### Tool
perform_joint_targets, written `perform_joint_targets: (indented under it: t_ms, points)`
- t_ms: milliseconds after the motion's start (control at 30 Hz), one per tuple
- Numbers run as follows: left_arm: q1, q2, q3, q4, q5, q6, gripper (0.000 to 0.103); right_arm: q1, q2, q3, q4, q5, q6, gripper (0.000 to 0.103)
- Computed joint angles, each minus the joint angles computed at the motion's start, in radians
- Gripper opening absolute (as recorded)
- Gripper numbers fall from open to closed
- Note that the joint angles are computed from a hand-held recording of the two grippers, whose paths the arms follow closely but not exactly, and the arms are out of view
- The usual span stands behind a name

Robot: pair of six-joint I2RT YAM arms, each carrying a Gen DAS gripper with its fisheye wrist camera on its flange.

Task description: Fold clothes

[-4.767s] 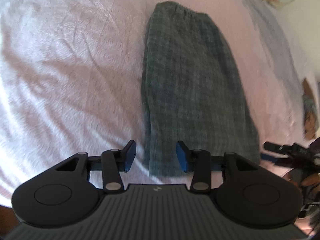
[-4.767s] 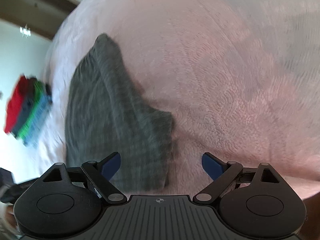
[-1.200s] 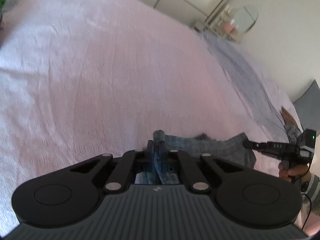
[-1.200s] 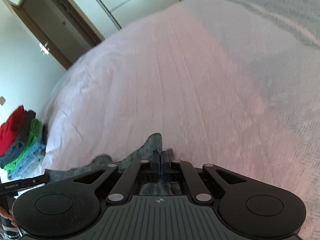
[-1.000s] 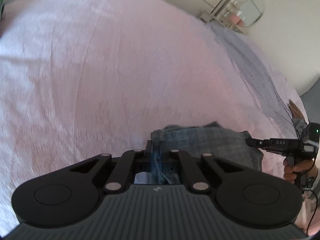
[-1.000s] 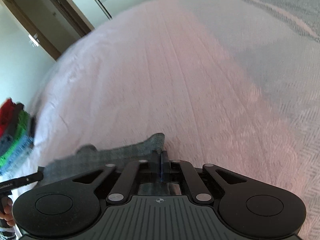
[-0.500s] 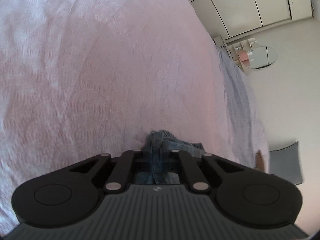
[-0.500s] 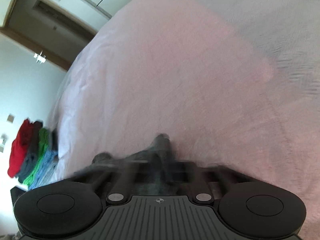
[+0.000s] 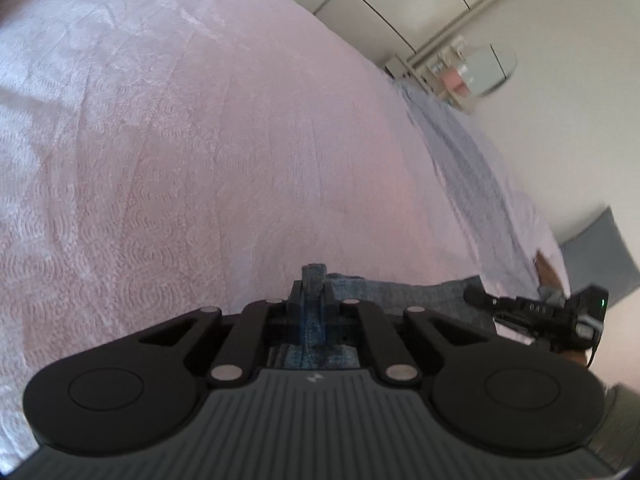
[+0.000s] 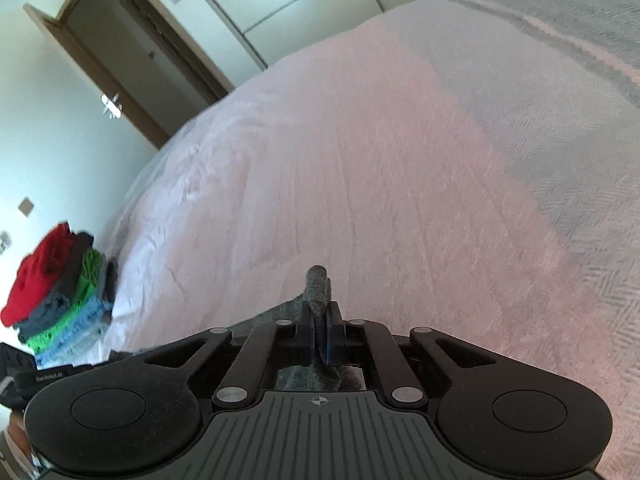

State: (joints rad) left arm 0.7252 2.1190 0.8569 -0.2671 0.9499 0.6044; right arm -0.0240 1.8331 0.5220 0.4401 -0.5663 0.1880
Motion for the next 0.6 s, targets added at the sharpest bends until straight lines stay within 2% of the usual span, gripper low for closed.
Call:
perform_joint_targets:
  t_ms: [67,200,233,267,467,600]
  points:
    - [0.001,0.008,0.016,-0.032,-0.006,0.002,0.011,0.012,0.023,0.021,-0.026,0.020,-0.016,0.004]
    - [0.005,0.014,0.026,-0.038,0.008,-0.003,0.013,0.025,0.044,0.025,-0.032,0.052,0.001,0.004]
    - [0.002,0.012,0.028,-0.049,0.011,0.014,0.011,0.026,0.047,0.025,-0.028,0.051,0.006,0.004]
    - [0.000,0.008,0.030,-0.060,0.012,0.032,0.003,0.028,0.046,0.023,-0.023,0.050,0.009,0.004]
    - [-0.002,-0.039,-0.024,0.042,0.004,0.028,0.002,0.023,-0.002,-0.028,0.063,0.045,0.023,0.003]
    - [-0.001,-0.048,-0.039,0.083,-0.006,0.012,0.003,0.032,0.012,0.009,0.021,0.072,0.013,0.003]
